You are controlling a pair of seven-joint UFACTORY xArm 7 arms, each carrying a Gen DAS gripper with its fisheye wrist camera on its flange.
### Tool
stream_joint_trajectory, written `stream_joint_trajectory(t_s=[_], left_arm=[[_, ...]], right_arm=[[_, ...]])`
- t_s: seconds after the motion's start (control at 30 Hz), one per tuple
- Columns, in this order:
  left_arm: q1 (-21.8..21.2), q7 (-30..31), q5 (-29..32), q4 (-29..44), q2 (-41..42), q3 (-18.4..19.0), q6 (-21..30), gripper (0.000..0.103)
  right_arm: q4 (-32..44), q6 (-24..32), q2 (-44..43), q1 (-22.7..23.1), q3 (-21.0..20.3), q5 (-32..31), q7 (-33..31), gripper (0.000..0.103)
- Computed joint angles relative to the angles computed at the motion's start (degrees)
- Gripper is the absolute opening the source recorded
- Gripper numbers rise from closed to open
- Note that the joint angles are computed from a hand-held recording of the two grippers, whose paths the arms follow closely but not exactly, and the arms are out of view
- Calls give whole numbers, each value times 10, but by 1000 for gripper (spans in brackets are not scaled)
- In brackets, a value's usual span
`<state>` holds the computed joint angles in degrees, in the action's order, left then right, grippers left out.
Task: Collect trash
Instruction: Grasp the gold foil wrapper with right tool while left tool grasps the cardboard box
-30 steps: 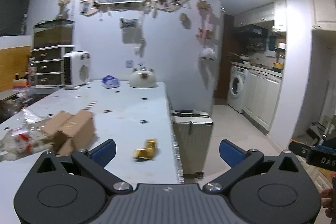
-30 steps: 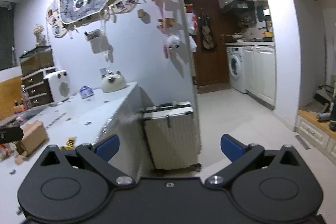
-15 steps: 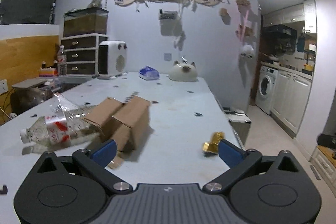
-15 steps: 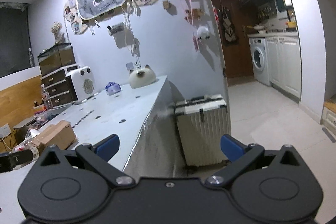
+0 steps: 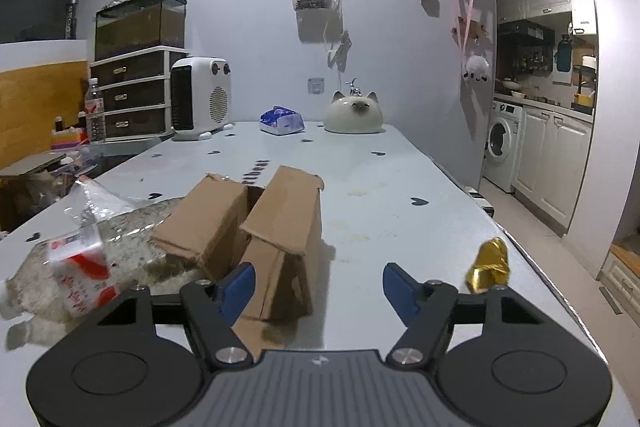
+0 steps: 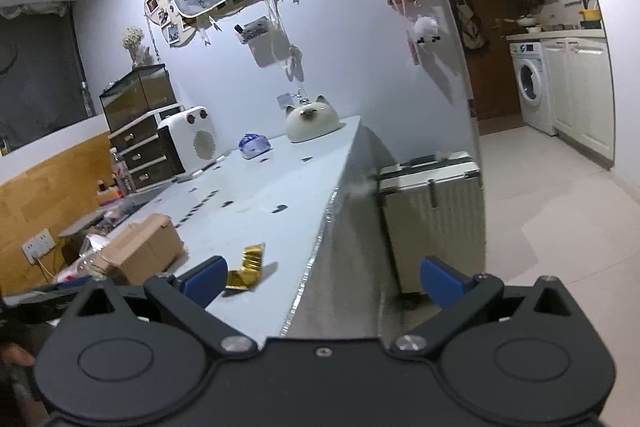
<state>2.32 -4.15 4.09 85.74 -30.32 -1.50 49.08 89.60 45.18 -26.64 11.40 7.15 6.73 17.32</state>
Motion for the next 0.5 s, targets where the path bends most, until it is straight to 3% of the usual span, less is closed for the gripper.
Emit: stream_joint_trajectory(t_s=[0.1, 0.2, 0.47, 0.5], left_arm=[[-8, 9, -14, 22, 29, 12, 17, 61], [-9, 7, -26, 31, 44, 19, 4, 59], [1, -17, -23, 84, 86, 17, 72, 48], [2, -18, -19, 88, 89, 16, 78, 48]], right_arm=[[9, -2, 15, 1, 6, 0, 8, 103], [25, -2, 35, 1, 12, 0, 25, 103], [134, 29, 139, 26, 7, 41, 59, 102], [149, 30, 154, 27, 8, 43, 70, 98]])
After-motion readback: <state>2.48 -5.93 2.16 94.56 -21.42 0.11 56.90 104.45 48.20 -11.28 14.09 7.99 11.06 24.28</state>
